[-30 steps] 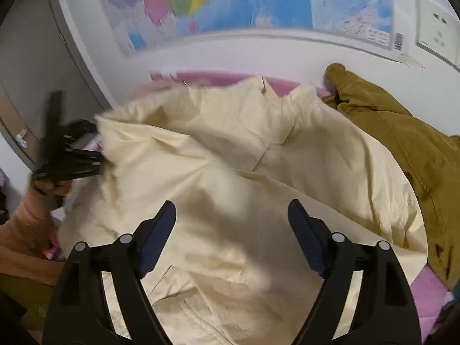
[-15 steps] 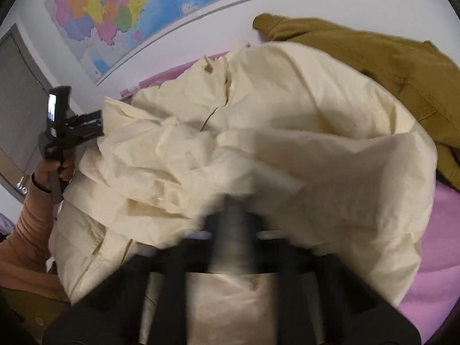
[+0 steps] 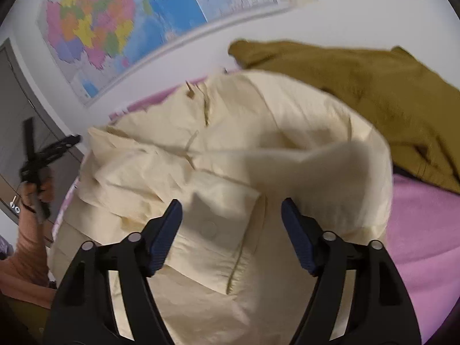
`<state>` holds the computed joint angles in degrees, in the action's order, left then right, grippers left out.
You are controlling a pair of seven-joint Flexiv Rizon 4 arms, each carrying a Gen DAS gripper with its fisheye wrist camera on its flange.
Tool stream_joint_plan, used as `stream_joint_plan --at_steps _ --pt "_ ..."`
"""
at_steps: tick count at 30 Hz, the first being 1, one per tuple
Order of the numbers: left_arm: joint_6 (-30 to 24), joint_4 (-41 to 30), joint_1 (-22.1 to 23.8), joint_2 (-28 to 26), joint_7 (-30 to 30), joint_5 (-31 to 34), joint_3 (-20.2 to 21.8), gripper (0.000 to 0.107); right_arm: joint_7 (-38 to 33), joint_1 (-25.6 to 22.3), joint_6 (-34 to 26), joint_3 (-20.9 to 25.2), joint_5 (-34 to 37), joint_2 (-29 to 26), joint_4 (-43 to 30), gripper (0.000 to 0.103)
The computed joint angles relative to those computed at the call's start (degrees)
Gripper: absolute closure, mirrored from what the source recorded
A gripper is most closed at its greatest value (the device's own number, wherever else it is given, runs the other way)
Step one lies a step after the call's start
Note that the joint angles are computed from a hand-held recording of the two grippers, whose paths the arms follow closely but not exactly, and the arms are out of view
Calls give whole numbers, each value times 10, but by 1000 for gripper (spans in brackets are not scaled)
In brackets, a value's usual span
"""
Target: Fold large clothes
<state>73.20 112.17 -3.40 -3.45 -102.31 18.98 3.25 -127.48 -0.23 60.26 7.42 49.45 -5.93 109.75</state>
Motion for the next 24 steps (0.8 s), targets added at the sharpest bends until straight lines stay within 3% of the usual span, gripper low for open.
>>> stream_joint_plan --at_steps 2,3,5,7,8,10,12,13,14,15,18,19,21,22,24 --pt "12 10 -5 6 21 9 -4 32 2 -1 -8 0 4 -10 -4 31" --pt "15 13 -7 6 36 5 -9 32 -5 -4 -23 1 12 -15 -11 38" --pt "15 8 -11 -4 60 -1 -15 33 1 0 -20 3 -1 -21 -11 76" --pt "9 1 -13 -29 118 -63 -33 39 -9 -6 -30 6 6 -21 -15 99" --pt "2 -10 -18 -42 123 -71 -33 42 -14 -9 -27 7 15 -17 -14 100" --pt "-17 -29 -26 -62 128 -88 -28 42 5 -5 -6 4 -3 -8 -4 100" --pt "-19 -11 -12 -65 182 -178 -49 42 80 15 40 -5 -79 3 24 91" --pt "-11 -6 -18 -62 179 -175 -41 42 72 8 31 1 -79 17 25 73" --pt "15 9 -25 -54 173 -159 -30 41 30 2 10 3 -45 33 17 48" --pt "35 27 -27 -45 177 -162 -27 40 14 7 9 3 -37 42 16 40" --pt "113 109 -5 -11 272 -293 -58 35 -44 42 -17 7 -14 58 -19 38" --pt "127 123 -11 -5 275 -304 -51 33 -61 55 -45 6 3 51 -44 38" --pt "117 128 -20 4 223 -241 -24 33 -74 80 -94 12 3 20 -99 38" --pt "109 132 -21 9 216 -229 -19 33 -68 101 -89 23 -20 -6 -126 40" --pt "110 155 -21 16 262 -278 -31 33 -34 127 -106 39 -58 -58 -186 38"
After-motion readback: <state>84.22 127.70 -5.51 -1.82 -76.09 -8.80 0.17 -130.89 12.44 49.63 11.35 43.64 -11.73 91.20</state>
